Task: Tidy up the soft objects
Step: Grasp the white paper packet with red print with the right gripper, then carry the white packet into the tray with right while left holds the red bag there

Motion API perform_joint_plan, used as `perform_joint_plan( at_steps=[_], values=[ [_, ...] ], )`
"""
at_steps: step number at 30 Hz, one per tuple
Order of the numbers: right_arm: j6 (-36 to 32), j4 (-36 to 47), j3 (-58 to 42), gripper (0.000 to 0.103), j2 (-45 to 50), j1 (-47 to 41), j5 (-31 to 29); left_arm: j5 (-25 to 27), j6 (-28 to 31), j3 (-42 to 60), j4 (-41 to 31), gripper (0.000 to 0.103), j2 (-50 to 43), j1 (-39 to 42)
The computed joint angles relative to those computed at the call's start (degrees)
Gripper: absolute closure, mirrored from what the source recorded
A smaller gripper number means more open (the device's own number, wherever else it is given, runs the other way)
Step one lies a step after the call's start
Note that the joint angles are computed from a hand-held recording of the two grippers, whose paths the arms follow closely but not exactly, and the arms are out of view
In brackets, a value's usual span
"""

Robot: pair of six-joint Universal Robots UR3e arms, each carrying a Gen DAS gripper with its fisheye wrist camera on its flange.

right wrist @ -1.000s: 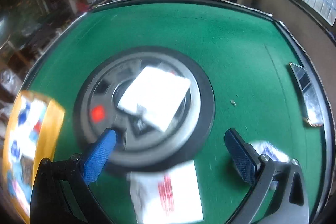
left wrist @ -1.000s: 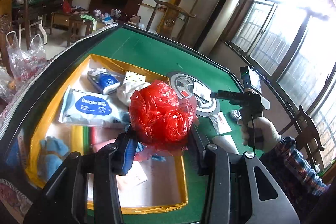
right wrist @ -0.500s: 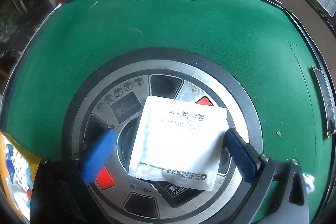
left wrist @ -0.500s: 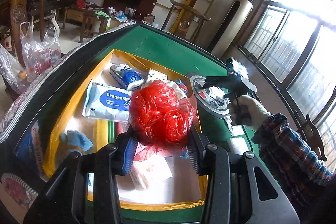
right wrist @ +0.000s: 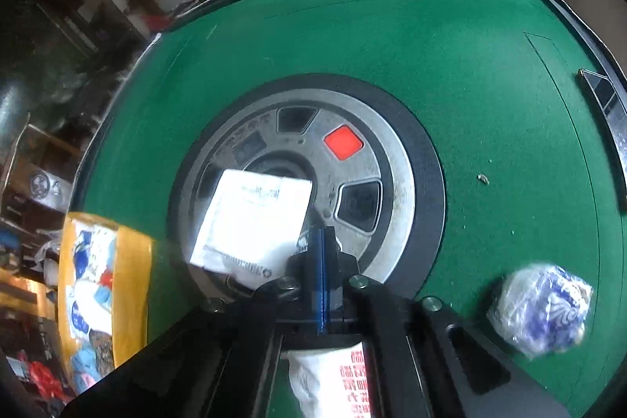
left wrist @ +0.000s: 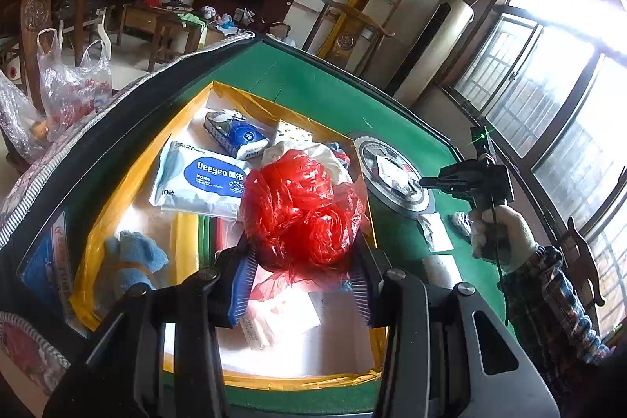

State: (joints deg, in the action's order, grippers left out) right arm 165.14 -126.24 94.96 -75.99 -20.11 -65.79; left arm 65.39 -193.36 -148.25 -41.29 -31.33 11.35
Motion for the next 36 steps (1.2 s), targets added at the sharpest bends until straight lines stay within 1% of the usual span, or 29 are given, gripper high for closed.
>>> perform_joint_plan(
  at_steps=[3,4,6,7,8,9,10,12,15,16,18,19,20,21,22,24,25,26,27,28,29,30,32,34,36],
  values=[
    [-4.7,1.3,6.0,0.102,-5.4,-3.0,4.0,1.8,-1.4,0.2,2.1,0.062,-1.3,-2.6],
    [-5.8,0.9,8.3,0.102,-7.5,-3.6,4.3,1.8,-1.4,0.3,1.7,0.062,-0.8,-2.6],
    [-7.1,0.9,10.4,0.096,-9.9,-4.4,3.4,2.6,-2.0,0.5,2.6,0.062,-1.6,-3.8],
    [-6.9,0.2,11.0,0.080,-10.5,-4.2,1.6,3.0,-2.3,0.6,3.1,0.062,-2.0,-4.4],
    [-6.4,-2.1,12.4,0.053,-11.3,-3.7,-0.6,3.3,-2.4,0.6,3.6,0.062,-2.2,-4.9],
    [-6.2,-5.5,14.4,0.041,-12.4,-3.2,-3.0,3.7,-2.5,0.7,4.2,0.062,-2.7,-5.6],
    [-6.5,-8.5,16.8,0.031,-13.9,-2.9,-4.8,4.1,-2.7,0.8,5.0,0.062,-3.5,-6.3],
    [-8.6,-8.0,19.1,0.031,-16.6,-4.0,-5.5,4.2,-3.0,0.7,5.8,0.062,-4.1,-6.8],
    [-8.8,-6.6,19.5,0.031,-15.5,-3.2,-6.1,4.5,-3.6,0.8,6.9,0.062,-5.5,-7.5],
    [-10.4,-6.0,20.8,0.031,-16.5,-3.8,-6.4,4.4,-3.7,0.7,7.0,0.062,-5.5,-7.5],
    [-9.7,-7.8,21.8,0.031,-15.1,-1.3,-8.8,4.4,-3.4,0.8,6.8,0.062,-5.4,-7.7],
    [-9.2,-9.5,22.4,0.025,-14.6,-0.1,-9.8,4.6,-3.4,0.9,6.7,0.062,-5.3,-7.9],
    [-9.2,-12.2,23.7,0.017,-14.4,1.3,-10.9,5.2,-3.8,1.0,6.9,0.062,-5.6,-8.7],
    [-9.0,-14.7,24.8,0.015,-14.2,3.0,-12.9,5.2,-3.7,1.1,6.3,0.062,-4.9,-8.6],
    [-9.2,-16.4,26.4,0.015,-15.1,3.0,-12.1,5.2,-3.6,1.2,5.6,0.062,-4.2,-8.4],
    [-9.8,-17.1,28.2,0.024,-16.7,2.7,-11.2,4.4,-2.9,1.1,3.6,0.062,-2.0,-7.1],
    [-10.4,-17.1,28.9,0.044,-18.0,2.3,-10.6,3.8,-2.5,1.1,2.4,0.062,-0.8,-6.2],
    [-11.1,-15.6,28.9,0.060,-19.1,1.6,-9.9,2.9,-1.9,1.0,1.2,0.062,0.3,-5.1],
    [-11.9,-13.1,28.6,0.061,-20.3,0.1,-8.3,2.6,-1.8,0.9,0.7,0.062,0.8,-4.6],
    [-12.7,-10.9,29.0,0.067,-21.4,-1.5,-6.4,2.2,-1.8,0.8,0.4,0.062,1.2,-4.3],
    [-13.4,-10.3,29.6,0.070,-22.3,-2.7,-5.7,2.0,-1.7,0.7,0.2,0.062,1.5,-4.2],
    [-14.5,-8.8,30.4,0.071,-24.1,-4.8,-3.7,2.1,-1.8,0.6,0.4,0.062,1.3,-4.5],
    [-17.3,-3.4,31.0,0.081,-27.9,-9.9,1.4,3.1,-2.4,0.5,1.6,0.062,0.5,-5.8],
    [-19.5,1.9,31.1,0.086,-31.5,-14.1,5.4,3.2,-2.3,0.7,1.2,0.062,0.7,-5.8],
    [-21.1,6.3,31.9,0.091,-36.2,-16.8,8.0,2.9,-2.1,0.9,-0.2,0.062,1.8,-5.1]
  ],
)
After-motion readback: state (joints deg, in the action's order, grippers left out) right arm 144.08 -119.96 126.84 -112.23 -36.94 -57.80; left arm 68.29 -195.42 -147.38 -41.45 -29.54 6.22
